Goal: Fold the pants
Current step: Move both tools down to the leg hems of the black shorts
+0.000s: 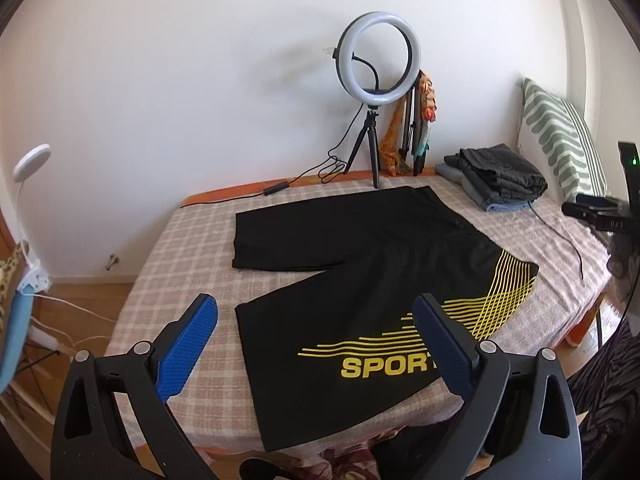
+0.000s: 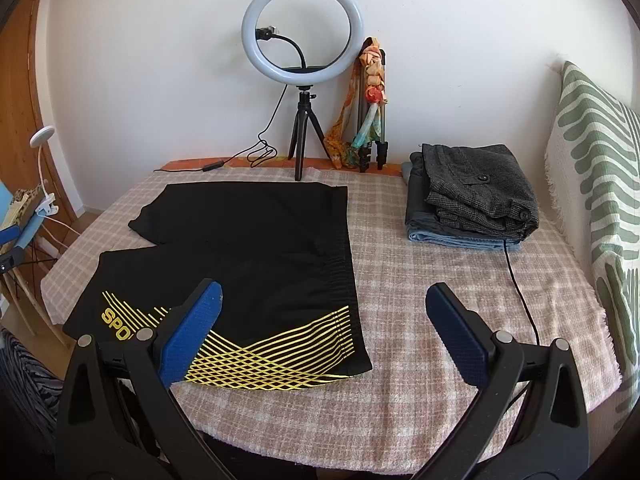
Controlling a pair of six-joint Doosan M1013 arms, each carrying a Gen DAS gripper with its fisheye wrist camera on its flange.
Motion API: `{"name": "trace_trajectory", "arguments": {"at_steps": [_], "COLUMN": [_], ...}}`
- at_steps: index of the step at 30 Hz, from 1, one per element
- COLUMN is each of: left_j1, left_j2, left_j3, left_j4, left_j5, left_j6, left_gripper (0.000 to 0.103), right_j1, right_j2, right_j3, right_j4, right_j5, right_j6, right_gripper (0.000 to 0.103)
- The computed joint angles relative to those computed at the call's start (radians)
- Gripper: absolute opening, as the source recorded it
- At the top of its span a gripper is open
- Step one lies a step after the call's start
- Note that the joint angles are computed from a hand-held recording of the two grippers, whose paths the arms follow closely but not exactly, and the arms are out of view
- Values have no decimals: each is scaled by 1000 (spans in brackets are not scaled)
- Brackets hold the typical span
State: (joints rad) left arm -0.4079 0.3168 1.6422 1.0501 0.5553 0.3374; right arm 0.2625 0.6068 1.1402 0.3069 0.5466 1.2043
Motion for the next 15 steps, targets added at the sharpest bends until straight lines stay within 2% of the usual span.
{"name": "trace_trajectory", "arguments": {"at_steps": [2,7,9,15], "left_j1": [2,31,36,44], "left_j2": [10,32,44,69], "left_j3": [-5,-15,-21,-37], "left_j4": [-46,-307,-405,-650], "left_j5": [13,-18,-20,0], "left_j6": [107,416,550,871], "left_gripper": [83,59,43,40], "right_j1": [-4,-4,-5,14], "right_j2": [21,72,81,105], "right_j3": [-31,-101,-109,-122], "right_j4": [16,22,64,68], "right_j5": [37,150,196,343], "right_j6": [-53,-185,-282,-539], "right_gripper": [103,103,101,88]}}
